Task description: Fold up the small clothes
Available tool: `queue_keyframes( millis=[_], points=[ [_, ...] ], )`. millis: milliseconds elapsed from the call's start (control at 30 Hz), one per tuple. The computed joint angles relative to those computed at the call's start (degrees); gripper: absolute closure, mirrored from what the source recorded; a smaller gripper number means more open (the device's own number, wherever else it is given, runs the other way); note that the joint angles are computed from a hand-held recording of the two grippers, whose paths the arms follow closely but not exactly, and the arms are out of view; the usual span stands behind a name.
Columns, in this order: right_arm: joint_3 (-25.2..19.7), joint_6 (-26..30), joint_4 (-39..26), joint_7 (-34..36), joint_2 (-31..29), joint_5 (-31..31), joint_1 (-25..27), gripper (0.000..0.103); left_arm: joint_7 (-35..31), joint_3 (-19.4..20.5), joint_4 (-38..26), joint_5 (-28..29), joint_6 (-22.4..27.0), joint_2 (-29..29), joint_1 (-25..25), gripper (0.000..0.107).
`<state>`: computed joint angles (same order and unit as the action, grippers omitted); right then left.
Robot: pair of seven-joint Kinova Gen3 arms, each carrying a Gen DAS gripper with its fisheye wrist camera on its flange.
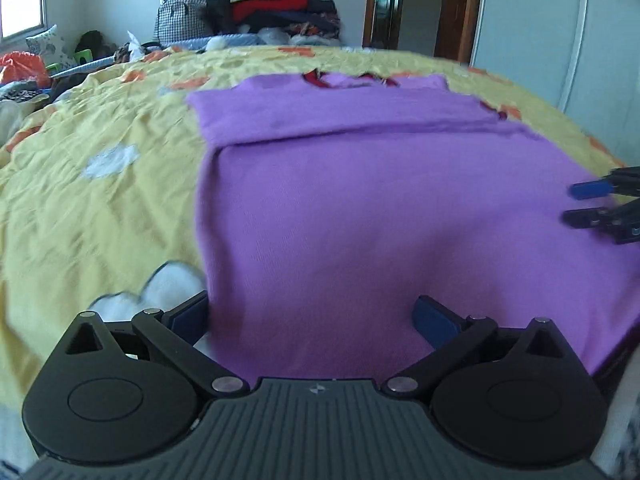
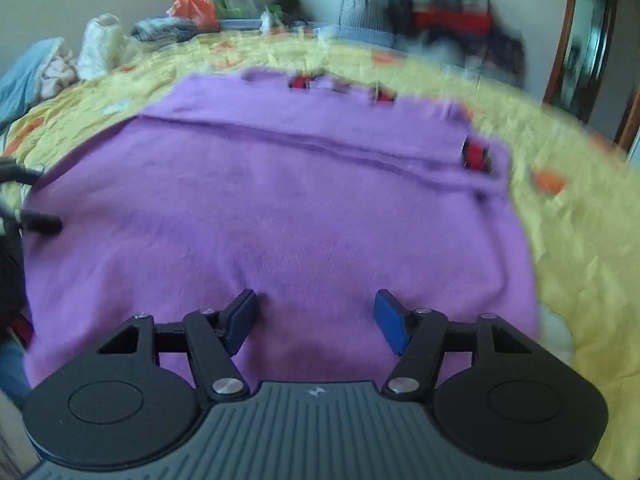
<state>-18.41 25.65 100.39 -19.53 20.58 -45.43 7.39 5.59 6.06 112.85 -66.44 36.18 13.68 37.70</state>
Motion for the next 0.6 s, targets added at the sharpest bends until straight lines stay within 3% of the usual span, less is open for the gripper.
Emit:
queue_keyframes(
  millis=[100, 200, 267, 333, 433, 533, 600],
  points=[
    [0.8, 3.6, 3.4, 4.5, -3.4, -2.6, 4.4, 0.033, 1.3, -4.5, 2.7, 0.3, -0.3, -2.1, 4.8, 0.004],
    [4.6, 8.9, 4.7, 4.5, -5.9, -2.9, 5.6, 0.029, 8.1, -11.0, 6.1, -2.2, -2.2, -3.9, 11.4, 0.004],
    [7.2, 9.1, 5.9, 6.4, -7.3, -3.2, 3.9, 0.028, 12.8, -14.8, 8.6, -3.9, -4.1, -5.5, 14.6, 0.005],
    [6.2, 6.0, 7.9, 9.8, -8.0, -7.2, 4.4, 0.028, 17.4, -16.6, 10.2, -7.2, -5.2, -6.8, 15.9, 0.006],
    [1.7, 5.4, 7.4, 14.7, -6.1, -13.6, 6.8, 0.028, 24.4, -15.3, 11.7, -14.1, -9.2, -7.8, 13.1, 0.006],
    [4.5, 4.2, 7.1, 16.0, -4.8, -13.5, 1.4, 0.028, 29.4, -14.5, 11.9, -20.9, -8.3, -5.6, 14.1, 0.006],
    [6.5, 5.0, 7.8, 17.3, -5.2, -14.3, 0.4, 0.026, 32.7, -12.0, 13.5, -24.7, -11.0, -5.7, 11.3, 0.010]
  ],
)
